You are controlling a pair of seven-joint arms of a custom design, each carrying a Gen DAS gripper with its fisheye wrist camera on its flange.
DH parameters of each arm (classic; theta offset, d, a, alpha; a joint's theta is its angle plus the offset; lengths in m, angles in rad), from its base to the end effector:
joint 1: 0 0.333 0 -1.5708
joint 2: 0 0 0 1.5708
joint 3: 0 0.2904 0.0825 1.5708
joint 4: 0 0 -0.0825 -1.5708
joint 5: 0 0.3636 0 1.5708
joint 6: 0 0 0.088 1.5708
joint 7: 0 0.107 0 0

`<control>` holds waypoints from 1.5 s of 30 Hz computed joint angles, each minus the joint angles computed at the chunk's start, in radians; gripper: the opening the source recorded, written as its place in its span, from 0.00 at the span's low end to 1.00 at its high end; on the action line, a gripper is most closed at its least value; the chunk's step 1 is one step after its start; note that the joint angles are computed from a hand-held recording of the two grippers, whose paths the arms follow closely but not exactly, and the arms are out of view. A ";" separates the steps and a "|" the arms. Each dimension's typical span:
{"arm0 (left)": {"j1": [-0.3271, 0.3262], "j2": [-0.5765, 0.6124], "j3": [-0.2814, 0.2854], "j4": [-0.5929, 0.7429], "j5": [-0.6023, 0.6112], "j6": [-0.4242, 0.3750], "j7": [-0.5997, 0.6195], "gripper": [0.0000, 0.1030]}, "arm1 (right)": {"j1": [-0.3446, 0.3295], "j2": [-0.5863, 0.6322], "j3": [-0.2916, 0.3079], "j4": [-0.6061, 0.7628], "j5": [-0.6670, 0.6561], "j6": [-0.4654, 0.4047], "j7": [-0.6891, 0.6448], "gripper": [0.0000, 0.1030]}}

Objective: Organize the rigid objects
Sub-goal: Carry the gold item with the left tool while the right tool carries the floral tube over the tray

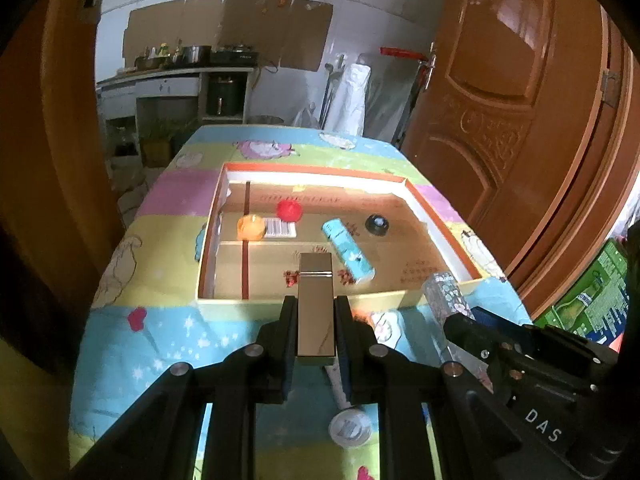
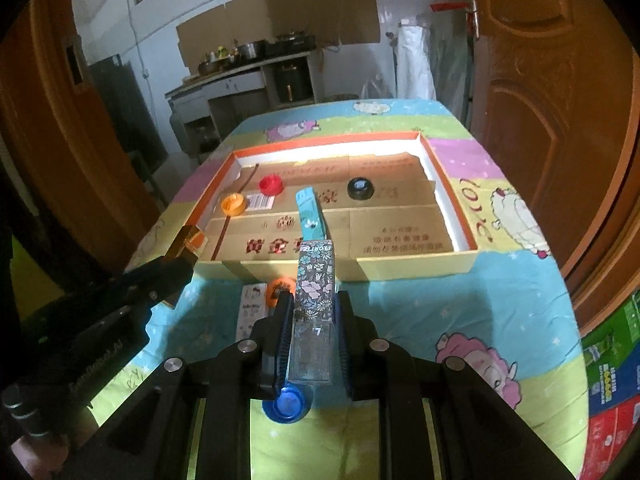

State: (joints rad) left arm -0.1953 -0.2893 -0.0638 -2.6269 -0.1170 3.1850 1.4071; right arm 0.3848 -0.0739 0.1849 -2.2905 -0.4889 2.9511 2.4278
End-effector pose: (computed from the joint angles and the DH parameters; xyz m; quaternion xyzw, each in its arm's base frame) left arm 0.4408 -0.1064 0.4366 -0.6505 0.6388 -0.3518 0.2122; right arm 0.4317 0.3150 0.4480 -0.7080 0.6007 -0.1588 0.3358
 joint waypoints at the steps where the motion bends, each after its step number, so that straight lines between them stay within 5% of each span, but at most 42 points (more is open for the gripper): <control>1: 0.000 0.003 -0.001 0.009 0.001 -0.003 0.000 0.18 | -0.002 -0.004 -0.001 -0.001 -0.004 0.000 0.002 0.21; 19: -0.044 0.106 0.023 0.189 -0.080 -0.048 0.108 0.18 | -0.037 0.017 -0.020 0.071 -0.057 0.000 -0.021 0.21; 35: 0.049 0.283 -0.072 0.397 -0.153 -0.104 0.208 0.18 | -0.022 0.129 -0.090 0.199 -0.021 -0.012 -0.090 0.21; 45: 0.095 0.398 -0.102 0.529 -0.057 -0.147 0.144 0.18 | -0.002 0.226 -0.130 0.302 0.058 -0.019 -0.197 0.21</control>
State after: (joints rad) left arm -0.1007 0.1083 -0.1653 -2.0979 -0.1737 3.0382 1.5512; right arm 0.3826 0.1526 0.0547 -1.9880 -0.4313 2.9322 2.2306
